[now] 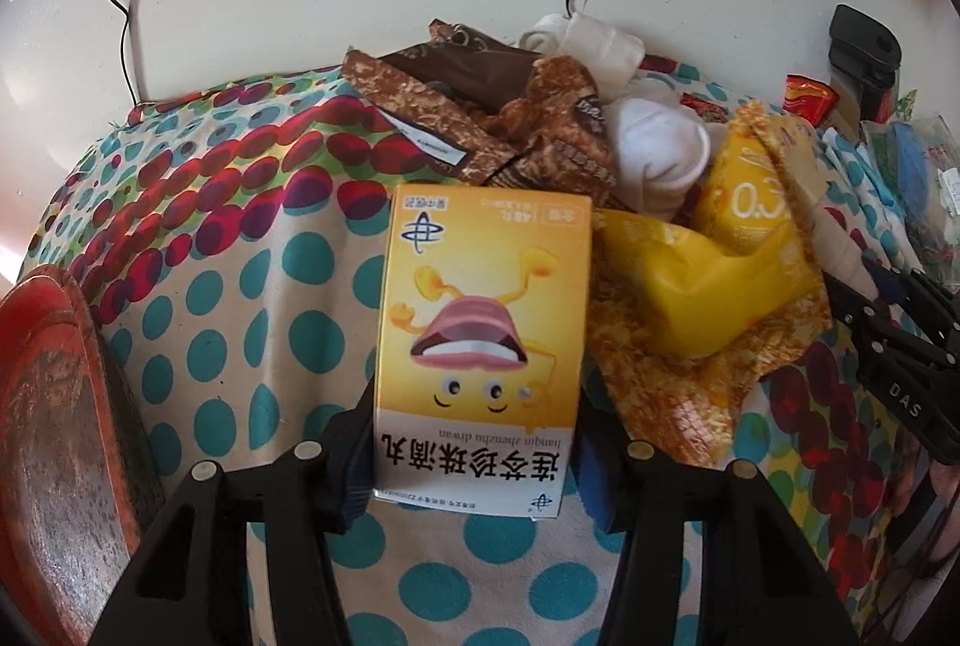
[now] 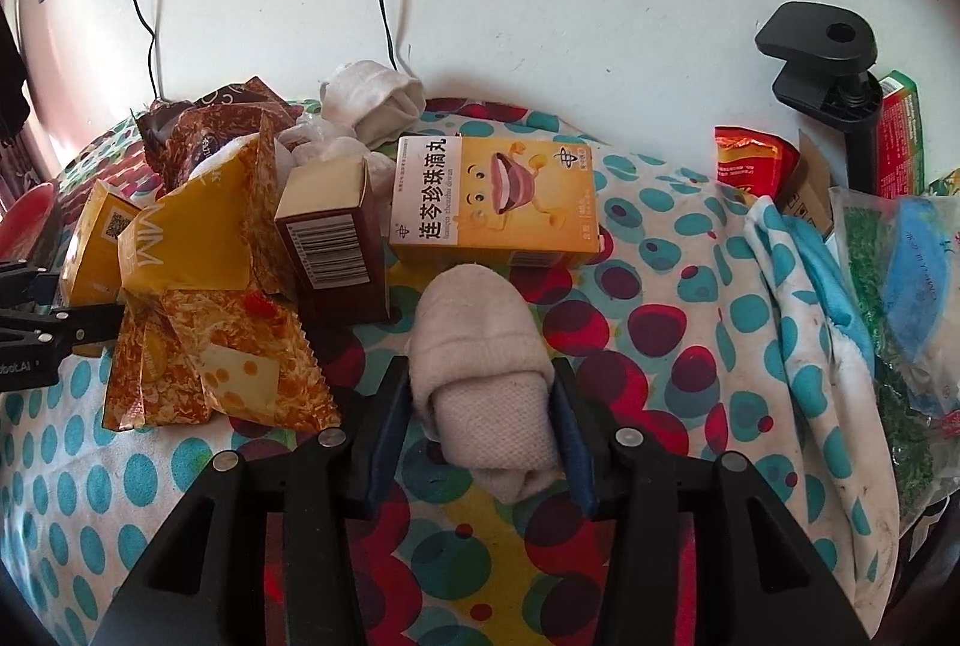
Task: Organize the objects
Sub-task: 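Carry the yellow medicine box into the red tray and open the left tool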
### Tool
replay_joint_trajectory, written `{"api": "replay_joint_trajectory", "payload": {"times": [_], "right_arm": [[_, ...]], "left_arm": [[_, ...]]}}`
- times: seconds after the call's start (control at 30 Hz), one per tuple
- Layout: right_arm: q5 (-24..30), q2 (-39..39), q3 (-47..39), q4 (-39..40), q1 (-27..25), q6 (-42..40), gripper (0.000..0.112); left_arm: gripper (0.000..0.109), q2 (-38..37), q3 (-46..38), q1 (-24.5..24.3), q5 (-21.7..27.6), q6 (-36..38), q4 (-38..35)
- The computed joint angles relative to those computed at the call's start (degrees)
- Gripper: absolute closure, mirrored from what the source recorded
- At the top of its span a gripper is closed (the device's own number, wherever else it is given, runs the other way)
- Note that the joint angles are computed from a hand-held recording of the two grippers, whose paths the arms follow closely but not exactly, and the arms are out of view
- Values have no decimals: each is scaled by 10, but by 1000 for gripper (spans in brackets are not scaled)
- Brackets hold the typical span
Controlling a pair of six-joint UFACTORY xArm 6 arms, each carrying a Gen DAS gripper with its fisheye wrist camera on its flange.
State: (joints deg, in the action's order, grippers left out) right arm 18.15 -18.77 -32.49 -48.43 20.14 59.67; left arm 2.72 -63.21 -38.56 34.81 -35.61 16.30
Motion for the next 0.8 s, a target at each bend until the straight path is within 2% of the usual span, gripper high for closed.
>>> {"api": "replay_joint_trajectory", "payload": {"times": [0.43, 0.8], "right_arm": [[3, -6, 1, -6, 0, 9, 71], [9, -13, 5, -30, -3, 43, 71]], "left_arm": [[54, -74, 37, -12, 25, -25, 25], [54, -207, 122, 28, 67, -47, 54]]}}
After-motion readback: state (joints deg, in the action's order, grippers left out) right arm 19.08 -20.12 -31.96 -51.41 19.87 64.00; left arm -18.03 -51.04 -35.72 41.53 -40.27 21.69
